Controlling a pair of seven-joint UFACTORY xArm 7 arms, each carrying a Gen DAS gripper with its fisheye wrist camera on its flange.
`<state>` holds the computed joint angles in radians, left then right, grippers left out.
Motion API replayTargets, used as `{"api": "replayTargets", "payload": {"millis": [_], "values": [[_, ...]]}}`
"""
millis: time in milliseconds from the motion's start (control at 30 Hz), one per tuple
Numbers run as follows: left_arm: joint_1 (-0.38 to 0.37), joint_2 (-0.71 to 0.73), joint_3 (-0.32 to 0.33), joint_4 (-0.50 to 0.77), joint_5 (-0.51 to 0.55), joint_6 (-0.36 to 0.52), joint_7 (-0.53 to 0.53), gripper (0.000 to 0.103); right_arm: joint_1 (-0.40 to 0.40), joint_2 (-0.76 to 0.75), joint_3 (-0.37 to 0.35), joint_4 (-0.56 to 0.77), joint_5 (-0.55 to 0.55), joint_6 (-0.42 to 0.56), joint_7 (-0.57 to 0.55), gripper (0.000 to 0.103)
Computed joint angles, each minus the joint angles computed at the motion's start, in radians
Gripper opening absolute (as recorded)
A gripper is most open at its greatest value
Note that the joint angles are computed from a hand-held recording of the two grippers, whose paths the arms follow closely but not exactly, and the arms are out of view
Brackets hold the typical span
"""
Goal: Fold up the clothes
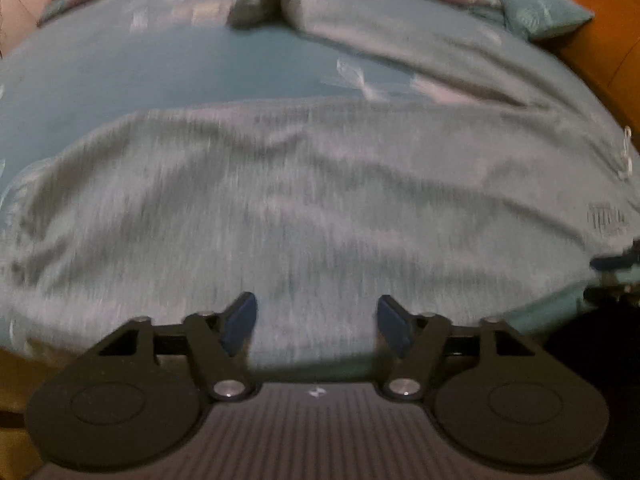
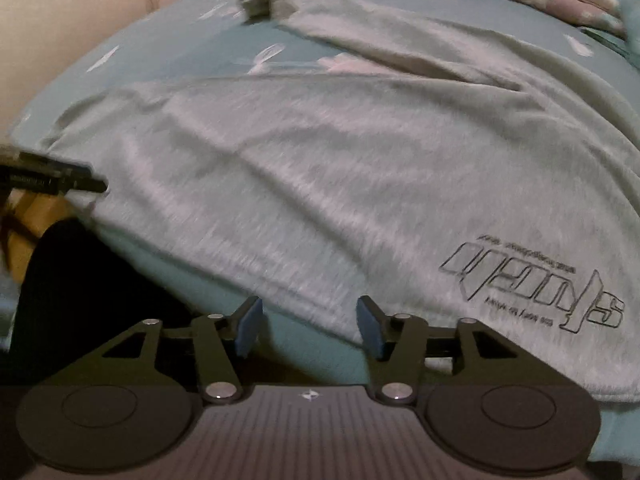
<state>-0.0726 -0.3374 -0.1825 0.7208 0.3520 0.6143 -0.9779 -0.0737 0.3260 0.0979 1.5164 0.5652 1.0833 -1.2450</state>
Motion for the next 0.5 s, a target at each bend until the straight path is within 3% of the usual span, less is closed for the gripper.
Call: {"api": "replayTargets", "payload": {"millis": [133, 233, 333, 433, 467, 500], "values": [[-0.013, -0.011, 0.003, 0.047, -0.028, 0.072, 0.03, 0.068, -0.019, 0.029, 0.012, 0.078, 0.054, 0.019, -0.027, 0.057], [-0.014, 0.021, 0.008, 0.082, -0.003, -0.041, 0.061, 0.069, -0.006, 0.094, 0.019, 0.162, 0.075, -0.041, 0.033, 0.057], [-0.06, 0.122, 0.028, 0.145, -0.064, -0.154, 0.171, 0.069, -0.004, 0.13, 0.025, 0.207, 0.074, -0.041, 0.087, 0.057], [-0.129, 0.223, 0.051, 0.203, -0.192, -0.234, 0.353, 0.069, -0.075, 0.104, 0.063, 0.176, 0.116, 0.066, -0.056, 0.055], [-0.148, 0.253, 0.057, 0.221, -0.248, -0.246, 0.423, 0.069, -0.084, 0.089, 0.063, 0.15, 0.116, 0.079, -0.126, 0.051], [-0.163, 0.282, 0.06, 0.24, -0.302, -0.254, 0.493, 0.068, -0.088, 0.07, 0.059, 0.118, 0.108, 0.079, -0.206, 0.041]]}}
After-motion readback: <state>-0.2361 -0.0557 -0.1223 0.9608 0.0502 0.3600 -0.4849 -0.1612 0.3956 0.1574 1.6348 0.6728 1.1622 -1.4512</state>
